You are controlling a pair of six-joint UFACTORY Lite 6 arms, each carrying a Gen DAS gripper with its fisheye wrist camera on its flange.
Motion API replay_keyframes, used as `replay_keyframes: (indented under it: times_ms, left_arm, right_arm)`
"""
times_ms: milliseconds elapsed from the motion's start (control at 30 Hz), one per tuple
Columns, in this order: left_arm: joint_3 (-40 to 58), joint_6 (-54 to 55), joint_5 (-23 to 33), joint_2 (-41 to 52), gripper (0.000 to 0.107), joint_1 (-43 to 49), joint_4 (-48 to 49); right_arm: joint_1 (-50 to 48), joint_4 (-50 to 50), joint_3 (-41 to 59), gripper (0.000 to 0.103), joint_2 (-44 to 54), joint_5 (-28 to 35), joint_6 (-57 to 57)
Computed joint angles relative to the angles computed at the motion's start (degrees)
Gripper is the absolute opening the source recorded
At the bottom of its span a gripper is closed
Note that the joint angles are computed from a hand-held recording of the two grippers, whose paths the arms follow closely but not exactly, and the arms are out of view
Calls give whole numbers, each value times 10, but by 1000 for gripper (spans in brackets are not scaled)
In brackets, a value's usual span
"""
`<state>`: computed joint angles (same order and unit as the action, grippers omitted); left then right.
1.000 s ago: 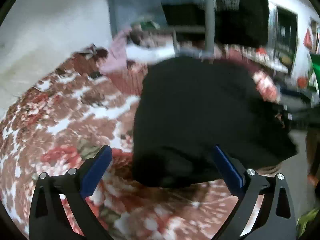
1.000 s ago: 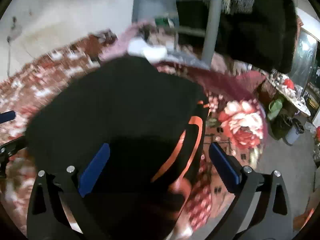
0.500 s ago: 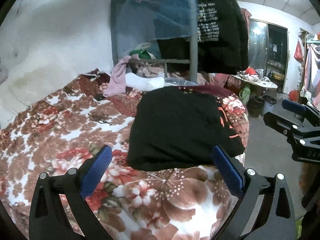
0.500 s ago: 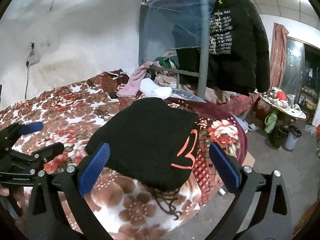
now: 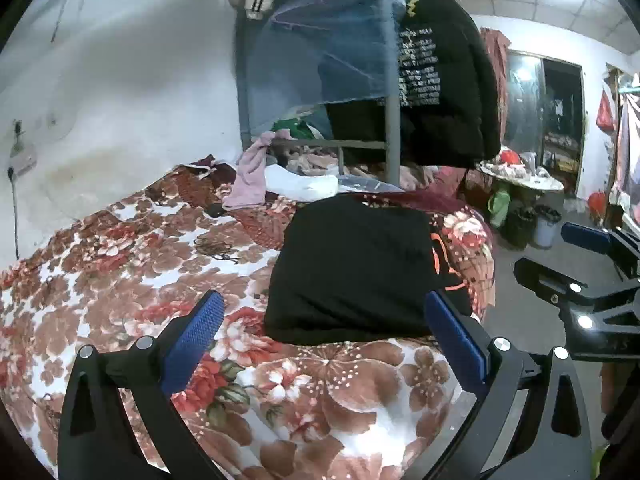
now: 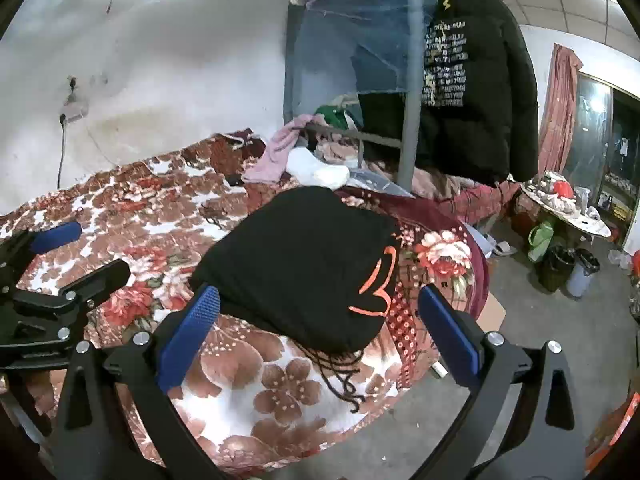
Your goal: Fold large clothes
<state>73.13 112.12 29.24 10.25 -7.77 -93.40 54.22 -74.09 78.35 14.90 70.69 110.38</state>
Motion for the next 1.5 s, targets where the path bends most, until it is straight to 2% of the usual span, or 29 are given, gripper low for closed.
replay_keyframes:
  times_ms: [67,133,600,967,1500]
  left_arm:
    - [-26,42,-3,-21,98,2,-45]
    - [-37,39,1,-33,98,4,-40]
    - [-63,96,-23,-30,98,-22,-108]
    - [-55,92,-28,-17,98,-35,-109]
    - [-50,91,-37,-15,98,-39,-107]
  right_arm:
    - [9,-3,12,98,8,15,-9]
    - [15,-5,15,98,12,22,-11]
    - [9,-31,-74,98,-35,-8,59]
    - [3,-49,-107,98,-55,-18,88]
    - [-20,-70,-119,98,-70,-57,69]
